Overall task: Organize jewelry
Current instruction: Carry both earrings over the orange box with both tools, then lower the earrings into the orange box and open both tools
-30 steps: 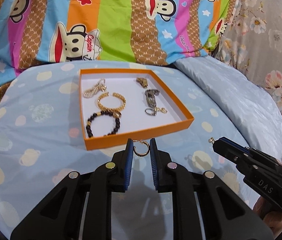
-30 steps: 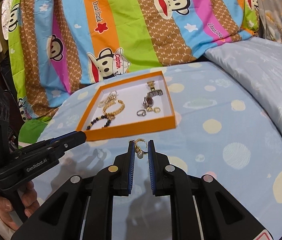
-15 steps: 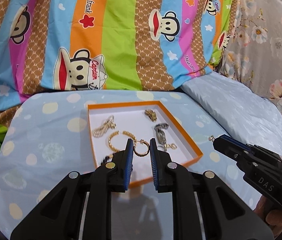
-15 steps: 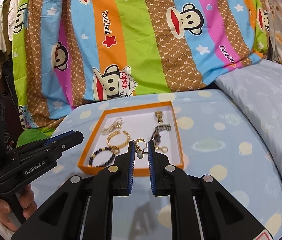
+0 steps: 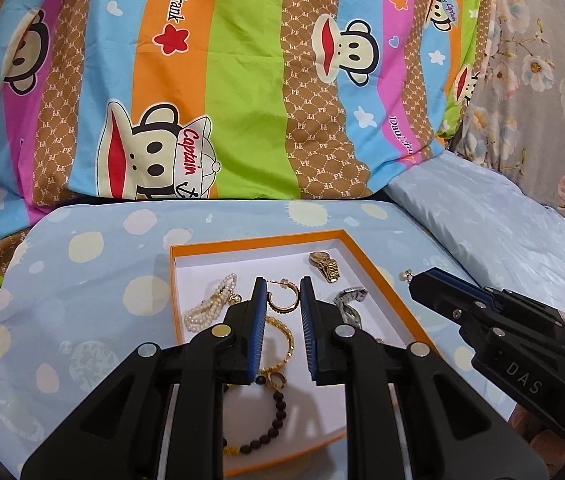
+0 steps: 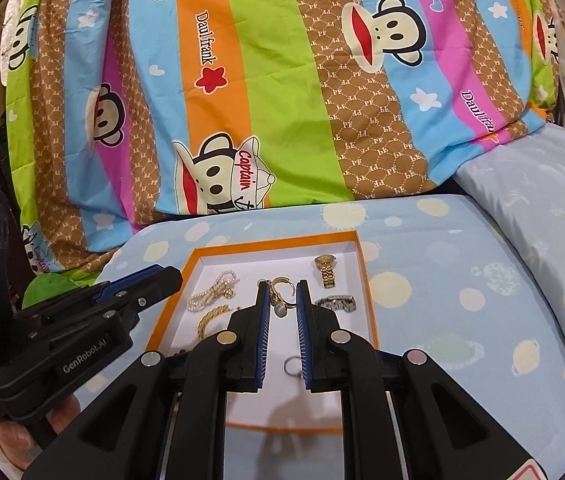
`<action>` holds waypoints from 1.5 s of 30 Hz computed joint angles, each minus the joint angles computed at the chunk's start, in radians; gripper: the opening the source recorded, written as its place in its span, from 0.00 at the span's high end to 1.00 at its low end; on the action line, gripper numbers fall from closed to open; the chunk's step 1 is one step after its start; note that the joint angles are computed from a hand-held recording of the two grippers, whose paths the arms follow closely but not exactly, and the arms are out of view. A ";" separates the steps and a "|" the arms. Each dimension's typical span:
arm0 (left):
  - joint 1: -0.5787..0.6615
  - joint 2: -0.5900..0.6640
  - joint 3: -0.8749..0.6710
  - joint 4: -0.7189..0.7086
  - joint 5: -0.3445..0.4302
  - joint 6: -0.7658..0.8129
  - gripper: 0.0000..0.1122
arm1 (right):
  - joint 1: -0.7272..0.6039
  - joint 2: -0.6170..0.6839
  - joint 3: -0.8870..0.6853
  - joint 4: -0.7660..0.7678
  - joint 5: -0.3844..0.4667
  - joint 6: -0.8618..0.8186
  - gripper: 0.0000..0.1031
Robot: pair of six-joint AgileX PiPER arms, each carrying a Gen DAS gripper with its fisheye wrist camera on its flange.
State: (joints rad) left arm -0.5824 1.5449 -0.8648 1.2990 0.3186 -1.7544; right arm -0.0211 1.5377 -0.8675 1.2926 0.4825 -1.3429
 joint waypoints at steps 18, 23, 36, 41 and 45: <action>0.110 0.178 -0.087 0.209 -0.093 -0.177 0.86 | 0.079 0.248 -0.165 0.028 -0.061 0.005 0.88; 0.113 0.190 -0.090 0.222 -0.098 -0.186 0.86 | 0.082 0.267 -0.176 0.026 -0.059 0.007 0.88; 0.120 0.204 -0.098 0.201 -0.102 -0.165 0.86 | 0.086 0.284 -0.180 0.027 -0.057 0.006 0.88; 0.121 0.206 -0.100 0.189 -0.103 -0.153 0.86 | 0.093 0.289 -0.184 0.017 -0.062 0.012 0.88; 0.122 0.211 -0.103 0.160 -0.104 -0.127 0.85 | 0.094 0.285 -0.177 0.039 -0.067 -0.007 0.87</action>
State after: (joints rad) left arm -0.4608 1.7563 -0.9677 1.4590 0.2143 -1.8810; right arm 0.0724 1.8232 -1.0447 1.3314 0.4158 -1.3501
